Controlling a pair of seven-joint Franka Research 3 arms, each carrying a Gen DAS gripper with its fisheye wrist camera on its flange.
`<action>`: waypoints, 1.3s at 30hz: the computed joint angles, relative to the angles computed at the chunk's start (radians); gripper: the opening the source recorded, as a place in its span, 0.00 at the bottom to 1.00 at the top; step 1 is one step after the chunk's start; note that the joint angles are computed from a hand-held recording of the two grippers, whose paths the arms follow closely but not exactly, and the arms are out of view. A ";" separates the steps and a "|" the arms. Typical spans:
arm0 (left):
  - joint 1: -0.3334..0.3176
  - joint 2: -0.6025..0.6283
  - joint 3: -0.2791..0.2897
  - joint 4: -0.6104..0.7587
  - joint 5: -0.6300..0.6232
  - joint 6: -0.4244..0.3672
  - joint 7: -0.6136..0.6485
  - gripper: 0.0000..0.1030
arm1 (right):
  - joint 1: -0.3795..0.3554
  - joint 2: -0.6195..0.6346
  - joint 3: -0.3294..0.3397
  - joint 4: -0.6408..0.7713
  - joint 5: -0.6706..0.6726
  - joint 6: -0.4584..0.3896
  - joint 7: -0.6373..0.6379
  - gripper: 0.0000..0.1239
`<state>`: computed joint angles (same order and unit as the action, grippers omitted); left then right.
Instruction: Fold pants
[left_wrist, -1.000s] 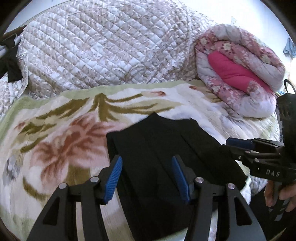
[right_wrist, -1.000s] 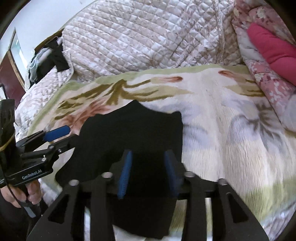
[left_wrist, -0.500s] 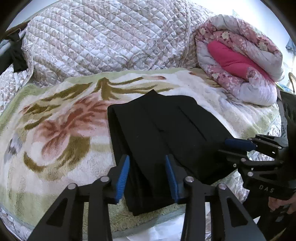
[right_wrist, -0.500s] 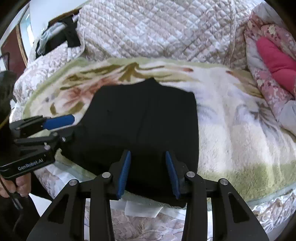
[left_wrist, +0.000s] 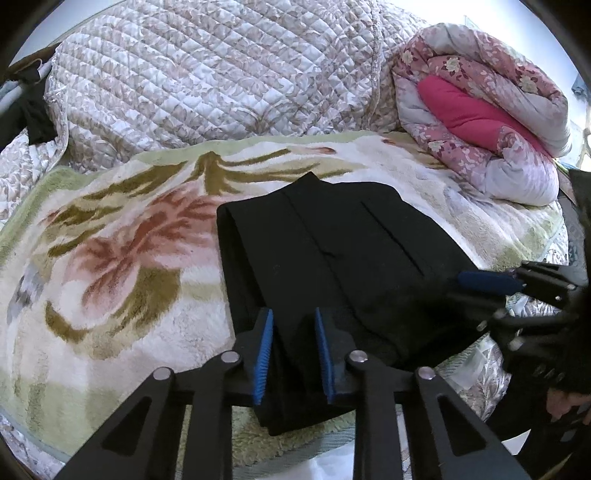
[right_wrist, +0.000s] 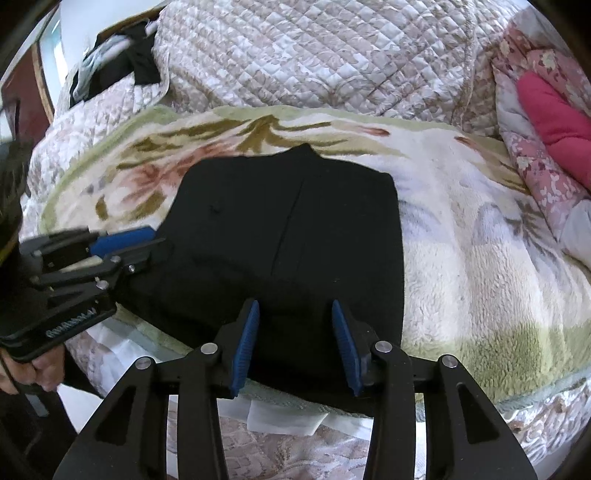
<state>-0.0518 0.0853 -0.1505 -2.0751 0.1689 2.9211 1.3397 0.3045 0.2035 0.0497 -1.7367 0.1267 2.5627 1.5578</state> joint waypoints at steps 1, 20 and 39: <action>0.004 -0.002 -0.002 -0.002 -0.015 0.002 0.009 0.19 | 0.000 -0.010 -0.003 -0.013 0.000 0.024 0.009 0.34; 0.081 0.037 -0.054 0.081 -0.505 -0.071 0.310 0.44 | -0.093 0.103 0.005 0.190 0.204 -0.143 -0.016 0.34; 0.172 0.130 -0.130 0.193 -0.893 -0.220 0.537 0.54 | -0.189 0.198 0.056 0.263 0.518 -0.264 -0.039 0.39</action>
<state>0.1205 0.2152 -0.2803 -1.8817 -0.7242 2.7015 1.8772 0.1154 0.4015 0.1061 -1.4735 0.6448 2.2983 1.5187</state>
